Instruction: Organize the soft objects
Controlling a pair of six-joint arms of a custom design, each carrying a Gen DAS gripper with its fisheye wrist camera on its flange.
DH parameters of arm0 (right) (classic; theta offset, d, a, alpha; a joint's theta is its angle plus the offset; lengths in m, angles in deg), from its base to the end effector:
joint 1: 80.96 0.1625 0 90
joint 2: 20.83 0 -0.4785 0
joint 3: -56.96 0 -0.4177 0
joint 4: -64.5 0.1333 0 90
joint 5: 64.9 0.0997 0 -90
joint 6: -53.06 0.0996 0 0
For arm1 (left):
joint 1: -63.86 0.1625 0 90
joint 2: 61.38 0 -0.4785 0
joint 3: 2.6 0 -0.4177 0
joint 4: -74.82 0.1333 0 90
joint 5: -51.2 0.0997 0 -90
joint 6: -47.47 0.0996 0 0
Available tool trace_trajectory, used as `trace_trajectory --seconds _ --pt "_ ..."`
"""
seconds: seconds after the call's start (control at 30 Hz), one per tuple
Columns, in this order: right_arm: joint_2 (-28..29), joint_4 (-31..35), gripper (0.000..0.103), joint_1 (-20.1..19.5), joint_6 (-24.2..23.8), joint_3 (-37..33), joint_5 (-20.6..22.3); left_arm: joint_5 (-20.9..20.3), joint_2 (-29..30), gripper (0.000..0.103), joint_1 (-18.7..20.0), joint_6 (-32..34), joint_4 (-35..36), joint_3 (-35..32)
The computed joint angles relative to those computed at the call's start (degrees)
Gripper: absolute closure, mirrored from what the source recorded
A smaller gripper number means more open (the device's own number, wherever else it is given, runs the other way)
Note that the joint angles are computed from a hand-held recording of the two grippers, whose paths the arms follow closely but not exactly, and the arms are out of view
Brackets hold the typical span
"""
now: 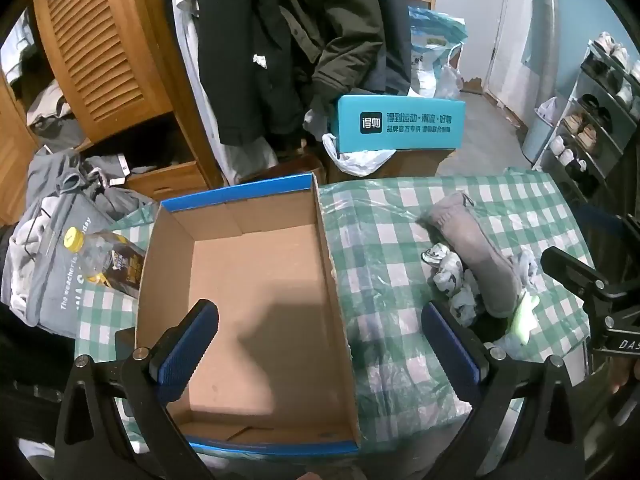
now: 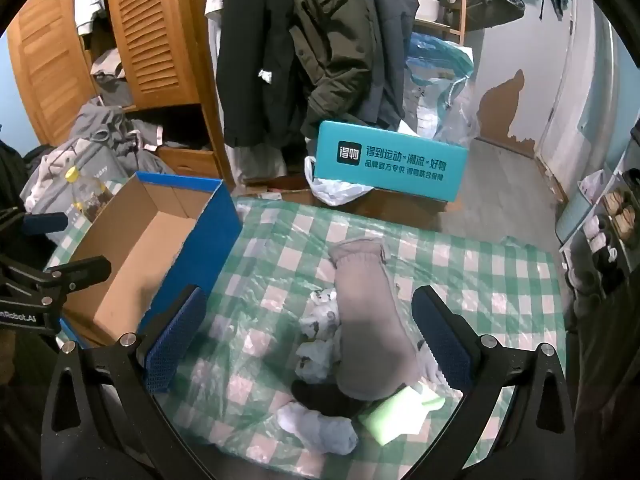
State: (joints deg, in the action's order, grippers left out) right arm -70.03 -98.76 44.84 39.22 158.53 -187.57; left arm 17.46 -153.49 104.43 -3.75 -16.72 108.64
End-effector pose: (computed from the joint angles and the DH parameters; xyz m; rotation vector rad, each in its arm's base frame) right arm 0.4686 -0.5137 0.1511 0.9583 -2.4049 0.6121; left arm -0.2053 -0.4603 0.4209 0.1478 2.2060 -0.6890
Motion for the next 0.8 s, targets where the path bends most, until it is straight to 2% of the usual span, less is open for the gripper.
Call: trace_trajectory --seconds 0.4,0.8 --pt "-0.06 0.42 0.002 0.08 0.2 0.04 -0.37 0.01 1.33 0.001 0.91 0.25 -1.81 -0.43" --pt "-0.07 0.42 0.002 0.11 0.3 0.19 -0.32 0.02 -0.23 0.001 0.1 0.2 -0.99 -0.27"
